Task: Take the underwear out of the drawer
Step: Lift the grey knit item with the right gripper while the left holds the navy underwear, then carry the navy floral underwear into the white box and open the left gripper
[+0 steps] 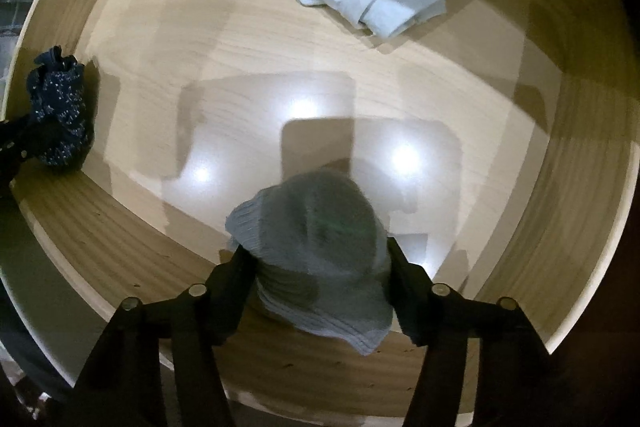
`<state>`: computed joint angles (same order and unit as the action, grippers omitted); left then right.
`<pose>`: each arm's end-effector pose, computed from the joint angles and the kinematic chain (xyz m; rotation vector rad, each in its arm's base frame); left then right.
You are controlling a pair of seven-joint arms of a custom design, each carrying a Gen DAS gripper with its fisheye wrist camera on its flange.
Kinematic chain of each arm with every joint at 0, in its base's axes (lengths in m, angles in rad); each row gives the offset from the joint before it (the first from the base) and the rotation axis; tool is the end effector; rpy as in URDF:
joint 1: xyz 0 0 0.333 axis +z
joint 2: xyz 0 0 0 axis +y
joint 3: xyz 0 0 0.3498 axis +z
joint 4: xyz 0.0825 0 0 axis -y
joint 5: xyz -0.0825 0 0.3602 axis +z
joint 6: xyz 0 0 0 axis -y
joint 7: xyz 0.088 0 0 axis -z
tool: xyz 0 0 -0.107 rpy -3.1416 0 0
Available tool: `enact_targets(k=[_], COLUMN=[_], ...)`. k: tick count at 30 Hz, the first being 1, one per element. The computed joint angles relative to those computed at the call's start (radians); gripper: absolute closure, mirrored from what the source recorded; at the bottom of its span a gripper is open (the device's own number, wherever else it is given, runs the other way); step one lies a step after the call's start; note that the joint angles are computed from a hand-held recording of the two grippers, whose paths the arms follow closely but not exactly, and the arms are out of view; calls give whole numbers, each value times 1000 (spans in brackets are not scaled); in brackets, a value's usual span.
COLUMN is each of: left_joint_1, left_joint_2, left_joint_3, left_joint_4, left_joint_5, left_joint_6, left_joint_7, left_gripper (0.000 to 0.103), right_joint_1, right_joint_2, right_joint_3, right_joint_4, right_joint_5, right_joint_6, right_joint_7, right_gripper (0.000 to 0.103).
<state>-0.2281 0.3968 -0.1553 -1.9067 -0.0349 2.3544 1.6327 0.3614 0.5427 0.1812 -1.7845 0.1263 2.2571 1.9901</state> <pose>0.5848 -0.2276 0.3445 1.7036 -2.5917 0.1462 0.5622 0.3276 0.2952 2.2262 -2.1880 -0.3126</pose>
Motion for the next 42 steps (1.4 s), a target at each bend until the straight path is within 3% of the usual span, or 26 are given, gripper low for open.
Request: enact_targets(k=[6,12,17,25,35,42], left_joint_1=[10,13,4,-20,20,-3], left_joint_2=[-16,-44,-89,-191,-285,-234], left_joint_3=[-2,-3,5,15,-39,-29], left_joint_4=[-19,-51,-105,-203,-109,68], left_joint_5=[-12,-23,2,116,-42,-18], left_joint_6=[20,72,168,339,439,461], left_joint_7=[16,24,0,-58,62,36], left_gripper=[78,78,78,78,78,78], right_joint_1=[38,32,13,29,72,91], right_joint_2=[-70,-136,-149,-148,-137,-141], right_joint_3=[-34,-36,-32,-42,-38,-36], right_joint_4=[-92,-172,-213,-192,-136,-135], right_joint_5=[-71,-95,-77,-141,-190,-215], right_joint_6=[49,43,84,43,-1,3], right_joint_7=[101,166,193,217,290,330], right_gripper=[54,55,56,56,56,56])
